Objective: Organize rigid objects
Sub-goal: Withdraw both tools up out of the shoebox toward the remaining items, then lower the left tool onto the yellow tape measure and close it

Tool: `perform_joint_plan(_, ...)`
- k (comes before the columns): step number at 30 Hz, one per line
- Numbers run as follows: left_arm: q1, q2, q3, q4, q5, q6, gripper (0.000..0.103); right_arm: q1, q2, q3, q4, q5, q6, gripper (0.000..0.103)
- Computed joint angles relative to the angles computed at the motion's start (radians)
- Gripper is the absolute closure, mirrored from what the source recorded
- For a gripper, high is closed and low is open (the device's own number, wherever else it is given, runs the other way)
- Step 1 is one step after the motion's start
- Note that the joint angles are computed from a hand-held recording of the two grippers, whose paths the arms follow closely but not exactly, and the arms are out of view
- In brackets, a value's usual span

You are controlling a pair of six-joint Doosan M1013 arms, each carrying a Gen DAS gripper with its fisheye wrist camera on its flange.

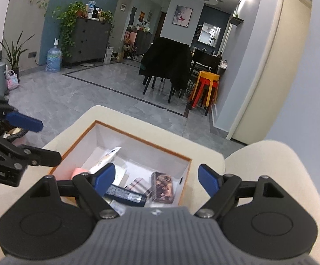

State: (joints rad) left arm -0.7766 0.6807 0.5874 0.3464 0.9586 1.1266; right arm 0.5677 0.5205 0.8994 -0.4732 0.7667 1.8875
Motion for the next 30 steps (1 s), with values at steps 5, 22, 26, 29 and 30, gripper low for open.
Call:
perform_joint_plan(5, -0.001, -0.038, 0.1, -0.006, -0.047, -0.057, 0.021, 0.002, -0.031, 0.08, 0.01, -0.045, 0.061, 0.022)
perform_joint_plan(22, 0.0, -0.051, 0.231, -0.091, -0.068, -0.067, 0.021, -0.007, -0.058, 0.284, 0.052, -0.073, 0.192, 0.022)
perform_joint_plan(26, 0.0, -0.039, 0.239, -0.123, -0.063, -0.068, 0.022, -0.01, -0.055, 0.309, 0.056, -0.074, 0.224, 0.022)
perform_joint_plan(29, -0.002, -0.026, 0.235, -0.138, -0.057, -0.073, 0.022, -0.015, -0.055, 0.327, 0.06, -0.081, 0.234, 0.022)
perform_joint_plan(30, -0.003, -0.021, 0.23, -0.142, -0.053, -0.07, 0.022, -0.016, -0.055, 0.331, 0.06, -0.081, 0.237, 0.022)
